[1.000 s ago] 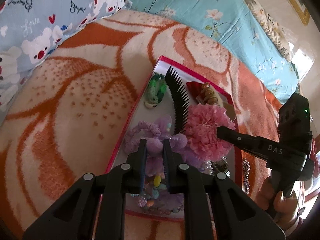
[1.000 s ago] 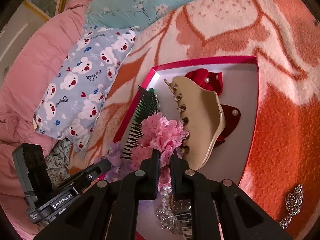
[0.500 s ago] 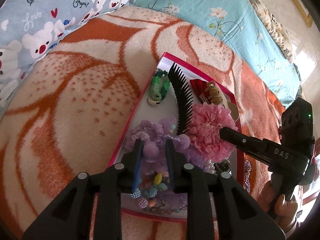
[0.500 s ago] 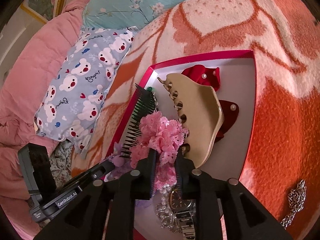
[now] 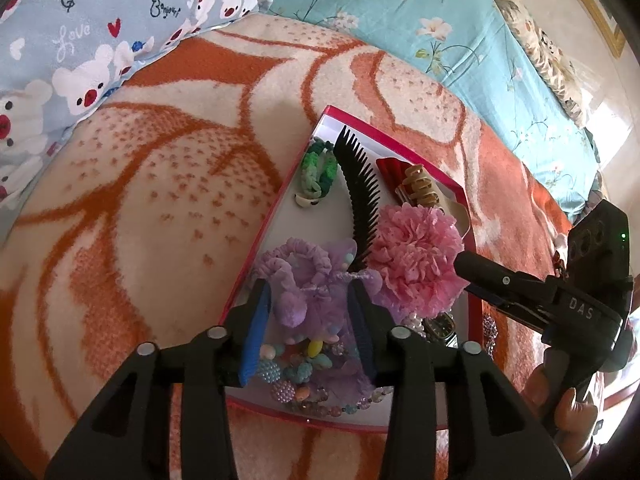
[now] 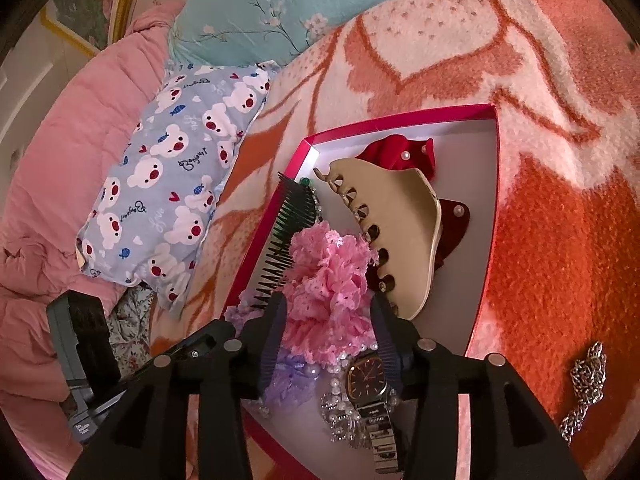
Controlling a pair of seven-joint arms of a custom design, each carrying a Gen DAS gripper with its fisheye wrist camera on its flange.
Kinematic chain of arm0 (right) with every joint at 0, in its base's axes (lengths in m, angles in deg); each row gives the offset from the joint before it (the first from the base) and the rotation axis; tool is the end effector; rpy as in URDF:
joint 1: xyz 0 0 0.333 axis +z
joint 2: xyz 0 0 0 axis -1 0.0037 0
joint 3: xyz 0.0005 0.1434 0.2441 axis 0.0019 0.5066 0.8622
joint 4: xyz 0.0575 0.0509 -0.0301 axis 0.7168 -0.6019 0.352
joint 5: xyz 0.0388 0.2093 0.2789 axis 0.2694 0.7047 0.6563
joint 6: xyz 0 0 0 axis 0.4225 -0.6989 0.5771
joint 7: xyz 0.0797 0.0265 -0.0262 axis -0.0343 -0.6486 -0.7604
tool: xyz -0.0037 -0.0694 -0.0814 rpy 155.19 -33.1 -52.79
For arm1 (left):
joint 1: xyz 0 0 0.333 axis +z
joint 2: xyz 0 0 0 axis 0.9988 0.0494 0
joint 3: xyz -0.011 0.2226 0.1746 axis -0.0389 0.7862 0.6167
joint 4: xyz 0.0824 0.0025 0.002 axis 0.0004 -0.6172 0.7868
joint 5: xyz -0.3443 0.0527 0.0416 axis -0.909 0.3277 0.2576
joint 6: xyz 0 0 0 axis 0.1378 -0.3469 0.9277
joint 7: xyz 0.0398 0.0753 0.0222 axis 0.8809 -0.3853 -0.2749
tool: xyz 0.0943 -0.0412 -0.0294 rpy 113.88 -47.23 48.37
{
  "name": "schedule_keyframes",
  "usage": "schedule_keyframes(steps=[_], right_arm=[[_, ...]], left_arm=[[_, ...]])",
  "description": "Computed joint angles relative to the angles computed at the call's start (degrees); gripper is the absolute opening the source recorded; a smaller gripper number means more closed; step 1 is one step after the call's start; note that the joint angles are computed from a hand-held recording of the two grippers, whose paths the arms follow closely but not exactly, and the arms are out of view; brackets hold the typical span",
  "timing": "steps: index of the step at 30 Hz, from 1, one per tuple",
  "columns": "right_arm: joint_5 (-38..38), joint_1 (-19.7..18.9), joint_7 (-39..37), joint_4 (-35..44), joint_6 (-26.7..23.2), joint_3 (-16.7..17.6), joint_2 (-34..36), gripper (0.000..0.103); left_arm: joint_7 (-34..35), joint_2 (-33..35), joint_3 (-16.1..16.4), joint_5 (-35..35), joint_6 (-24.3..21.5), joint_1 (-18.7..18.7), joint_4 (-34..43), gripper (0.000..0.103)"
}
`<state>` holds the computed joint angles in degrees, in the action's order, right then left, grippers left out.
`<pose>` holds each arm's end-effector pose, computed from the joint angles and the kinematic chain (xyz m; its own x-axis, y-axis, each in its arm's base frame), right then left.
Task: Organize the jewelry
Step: 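Open both tools to release the bow clip and scrunchie into the box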
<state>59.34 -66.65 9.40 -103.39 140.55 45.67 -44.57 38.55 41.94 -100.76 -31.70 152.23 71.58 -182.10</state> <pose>0.4562 0.1879 0.5545 0.0733 -0.8031 -0.5913 -0.8287 0.2808 -0.4842 0.4557 -0.2465 0.5640 -0.1609 -0.9266 0.3398 -0.8370 -0.0543 -0.5445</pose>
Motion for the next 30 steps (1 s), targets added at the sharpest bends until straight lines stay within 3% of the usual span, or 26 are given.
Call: schedule_keyframes(steps=[14, 18, 27, 30], right_arm=[[0.3, 1.3, -0.7, -2.2, 0.6, -0.5, -3.2, 0.076], [-3.2, 0.4, 0.9, -3.3, 0.8, 0.4, -4.9, 0.077], [-12.4, -1.0, 5.1, -6.2, 0.0, 1.3, -8.8, 0.084], [-15.7, -1.6, 6.6, -7.0, -0.8, 1.9, -10.0, 0.086]], left_arm=[[-1.1, -2.4, -0.2, 1.7, 0.0, 0.1, -1.4, 0.063], [-1.5, -3.3, -0.3, 2.4, -0.4, 0.0, -1.8, 0.073], [-2.6, -5.4, -0.9, 5.4, -2.0, 0.0, -2.7, 0.073], [-3.3, -6.4, -1.3, 7.0, -3.3, 0.1, -3.0, 0.084]])
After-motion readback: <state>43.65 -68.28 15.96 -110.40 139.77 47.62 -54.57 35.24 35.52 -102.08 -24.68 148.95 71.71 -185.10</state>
